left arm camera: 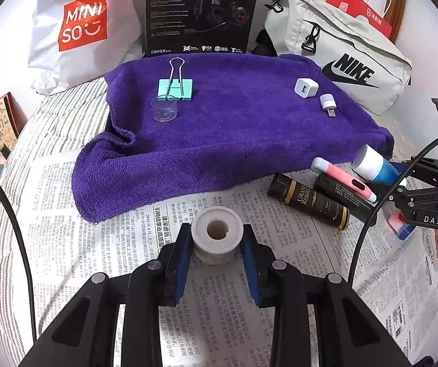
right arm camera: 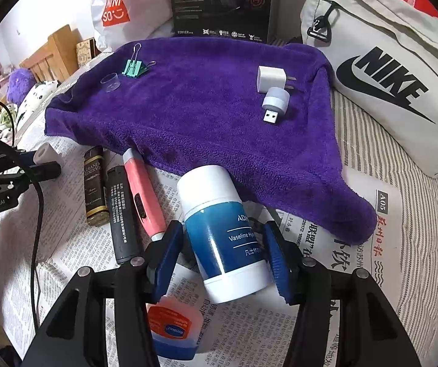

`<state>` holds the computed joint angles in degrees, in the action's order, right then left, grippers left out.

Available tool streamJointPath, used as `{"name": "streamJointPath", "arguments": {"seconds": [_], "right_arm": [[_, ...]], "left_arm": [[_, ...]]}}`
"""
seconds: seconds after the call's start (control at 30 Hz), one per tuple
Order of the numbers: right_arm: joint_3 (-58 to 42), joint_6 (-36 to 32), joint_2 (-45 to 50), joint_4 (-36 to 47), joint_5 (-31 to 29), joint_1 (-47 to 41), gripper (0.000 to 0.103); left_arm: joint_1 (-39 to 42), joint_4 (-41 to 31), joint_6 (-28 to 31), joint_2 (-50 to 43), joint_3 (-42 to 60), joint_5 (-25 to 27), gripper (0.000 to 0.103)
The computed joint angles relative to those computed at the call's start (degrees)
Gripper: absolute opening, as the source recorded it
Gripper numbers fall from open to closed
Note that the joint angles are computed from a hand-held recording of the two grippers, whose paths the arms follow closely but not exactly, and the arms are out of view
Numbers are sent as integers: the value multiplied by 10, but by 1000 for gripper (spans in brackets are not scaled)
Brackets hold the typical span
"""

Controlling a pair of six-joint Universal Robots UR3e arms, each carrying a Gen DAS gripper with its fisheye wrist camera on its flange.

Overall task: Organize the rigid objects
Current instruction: 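Grasp the white tape roll with the left tool while the right tool grasps the white-blue Vaseline bottle, then carry the tape roll and the Vaseline bottle toward the purple towel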

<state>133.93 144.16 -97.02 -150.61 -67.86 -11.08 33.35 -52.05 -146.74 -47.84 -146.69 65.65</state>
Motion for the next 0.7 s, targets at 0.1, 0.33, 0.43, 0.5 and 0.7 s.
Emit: {"name": "streamJointPath", "arguments": {"seconds": [0.1, 0.33, 0.43, 0.5, 0.7], "right_arm": [[7, 6, -2, -10, 4, -3, 58], [19, 17, 0, -33, 6, 2, 63], [11, 14, 0, -19, 9, 0, 63], [3, 19, 0, -7, 4, 0, 55], [-8, -18, -41, 98, 46, -67, 42]], "left_arm": [[-1, 2, -2, 0, 0, 1, 30], [-11, 9, -8, 0, -2, 10, 30], [-7, -14, -2, 12, 2, 8, 30], [2, -34, 3, 21, 6, 4, 30], [19, -79, 12, 42, 15, 4, 30]]}}
